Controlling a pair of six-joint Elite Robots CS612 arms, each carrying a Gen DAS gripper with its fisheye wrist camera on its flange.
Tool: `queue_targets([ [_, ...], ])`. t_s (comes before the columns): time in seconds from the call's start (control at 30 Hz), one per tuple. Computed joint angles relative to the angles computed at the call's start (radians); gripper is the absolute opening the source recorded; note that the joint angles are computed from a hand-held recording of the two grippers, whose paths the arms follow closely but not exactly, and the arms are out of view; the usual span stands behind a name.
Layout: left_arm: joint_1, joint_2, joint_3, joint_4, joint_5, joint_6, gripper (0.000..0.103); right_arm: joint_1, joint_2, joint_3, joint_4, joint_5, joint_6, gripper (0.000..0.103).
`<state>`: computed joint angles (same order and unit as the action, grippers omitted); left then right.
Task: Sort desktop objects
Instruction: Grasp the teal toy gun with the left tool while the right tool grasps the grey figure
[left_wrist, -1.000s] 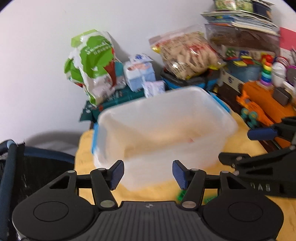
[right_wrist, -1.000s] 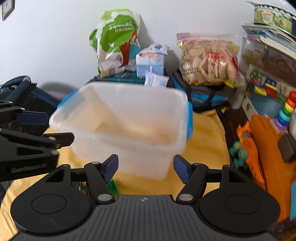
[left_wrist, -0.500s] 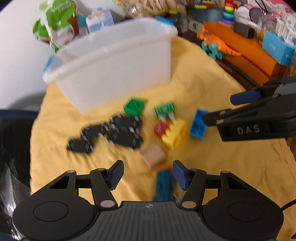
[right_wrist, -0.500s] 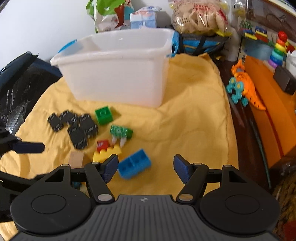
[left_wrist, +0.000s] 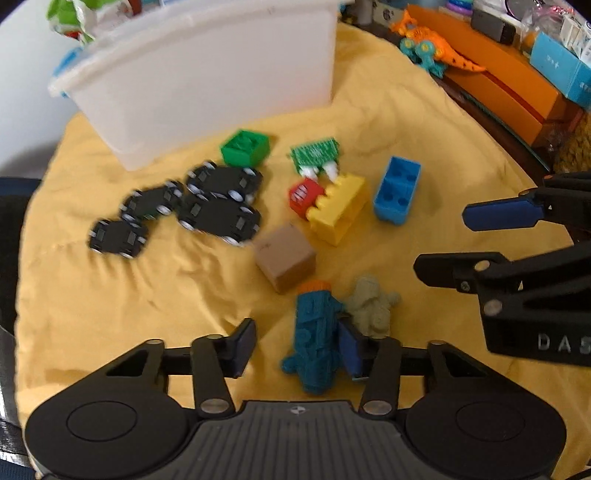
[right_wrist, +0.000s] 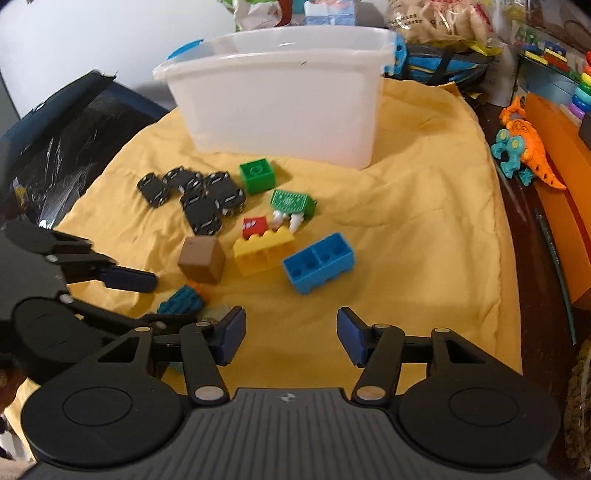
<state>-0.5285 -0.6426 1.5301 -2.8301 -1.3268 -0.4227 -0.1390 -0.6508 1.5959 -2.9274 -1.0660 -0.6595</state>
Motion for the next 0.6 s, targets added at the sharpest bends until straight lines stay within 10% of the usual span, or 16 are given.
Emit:
queue_targets([
  [0.07,-0.004,0.000,0.001,-0.006,0.004,0.030,0.027,0.001,-0.001,0.003,0.007,-0.006,-0.011,0.058],
  [0.6,0.016,-0.031,0.070,-0.040,0.078,0.028,0.027,0.057,-0.012,0.016,0.050,-0.055,0.006,0.057],
])
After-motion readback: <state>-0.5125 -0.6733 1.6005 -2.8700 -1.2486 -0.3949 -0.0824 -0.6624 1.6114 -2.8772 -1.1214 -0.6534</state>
